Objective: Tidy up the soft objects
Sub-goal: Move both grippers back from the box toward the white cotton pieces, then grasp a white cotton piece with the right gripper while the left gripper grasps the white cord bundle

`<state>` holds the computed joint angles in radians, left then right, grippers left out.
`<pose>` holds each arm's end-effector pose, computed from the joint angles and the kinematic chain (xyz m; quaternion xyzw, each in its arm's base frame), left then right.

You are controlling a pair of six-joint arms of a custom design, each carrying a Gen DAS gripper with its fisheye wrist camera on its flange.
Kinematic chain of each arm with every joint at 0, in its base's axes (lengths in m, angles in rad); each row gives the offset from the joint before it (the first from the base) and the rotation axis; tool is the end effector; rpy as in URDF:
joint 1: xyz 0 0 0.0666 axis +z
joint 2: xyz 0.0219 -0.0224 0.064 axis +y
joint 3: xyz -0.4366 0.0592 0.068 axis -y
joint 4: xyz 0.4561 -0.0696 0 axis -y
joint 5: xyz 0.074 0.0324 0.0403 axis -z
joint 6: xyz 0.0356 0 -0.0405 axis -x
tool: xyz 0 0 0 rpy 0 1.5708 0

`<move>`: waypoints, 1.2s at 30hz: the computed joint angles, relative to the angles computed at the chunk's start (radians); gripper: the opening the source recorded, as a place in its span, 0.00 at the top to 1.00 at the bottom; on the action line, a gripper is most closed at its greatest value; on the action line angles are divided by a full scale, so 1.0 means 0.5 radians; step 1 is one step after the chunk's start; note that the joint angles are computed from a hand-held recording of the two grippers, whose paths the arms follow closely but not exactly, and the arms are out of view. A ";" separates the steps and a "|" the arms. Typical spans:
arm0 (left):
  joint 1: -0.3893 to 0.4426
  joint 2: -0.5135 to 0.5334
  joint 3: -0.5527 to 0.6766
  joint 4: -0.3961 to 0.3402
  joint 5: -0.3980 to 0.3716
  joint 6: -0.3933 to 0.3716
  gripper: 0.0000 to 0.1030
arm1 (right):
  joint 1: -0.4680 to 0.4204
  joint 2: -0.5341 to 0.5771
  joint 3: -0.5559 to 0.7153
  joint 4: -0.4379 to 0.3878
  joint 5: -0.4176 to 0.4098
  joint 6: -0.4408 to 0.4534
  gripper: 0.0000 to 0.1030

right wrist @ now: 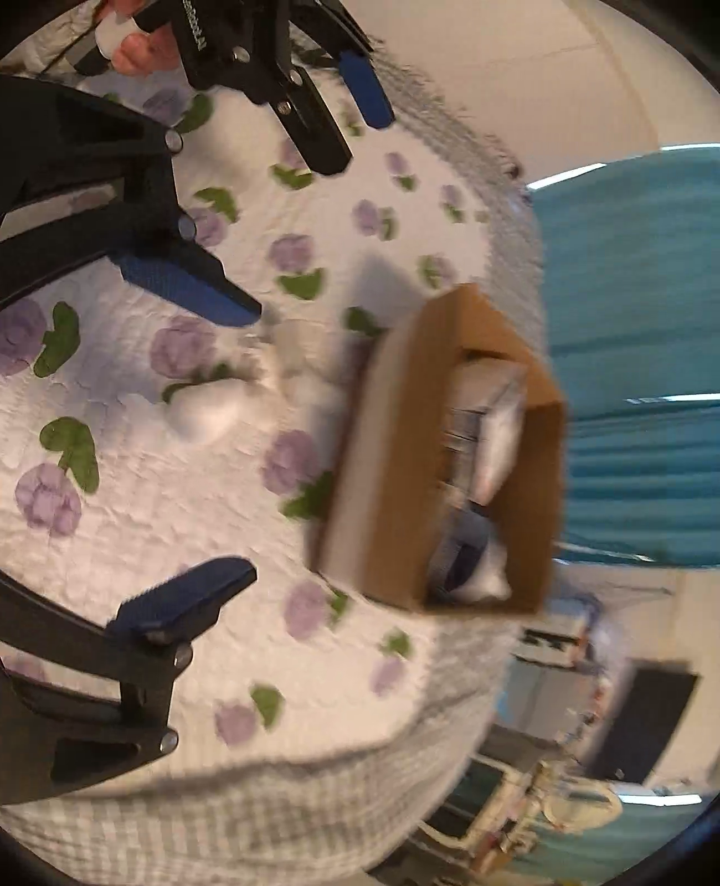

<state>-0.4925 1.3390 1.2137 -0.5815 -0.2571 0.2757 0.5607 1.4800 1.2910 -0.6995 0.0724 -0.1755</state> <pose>0.4646 -0.2395 0.4436 0.0441 0.9012 -0.0477 0.4286 0.4817 0.2990 0.4008 -0.1684 0.9267 0.0885 0.3242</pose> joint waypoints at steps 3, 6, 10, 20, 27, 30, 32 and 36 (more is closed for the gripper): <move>0.010 0.053 -0.033 0.012 0.039 0.043 0.14 | -0.011 0.119 0.021 -0.040 -0.111 0.009 0.33; 0.020 0.105 -0.040 -0.024 0.058 0.052 0.14 | -0.018 0.211 0.054 -0.087 -0.176 0.017 0.50; 0.020 0.137 -0.036 -0.064 0.109 0.077 0.14 | -0.036 0.217 0.040 -0.069 -0.206 -0.011 0.67; -0.085 0.178 0.061 -0.155 0.120 0.074 0.14 | -0.107 0.019 -0.058 -0.007 -0.179 -0.075 0.69; -0.101 0.348 0.208 -0.231 0.313 0.303 0.16 | -0.175 0.026 -0.016 -0.018 -0.106 -0.064 0.69; -0.091 0.436 0.276 -0.277 0.407 0.409 0.16 | -0.194 0.061 0.003 -0.020 -0.054 -0.022 0.69; -0.093 0.483 0.318 -0.297 0.409 0.436 0.17 | -0.216 0.071 -0.002 -0.001 -0.006 -0.012 0.69; -0.094 0.578 0.415 -0.329 0.378 0.475 0.24 | -0.252 0.104 -0.002 0.006 -0.018 -0.018 0.69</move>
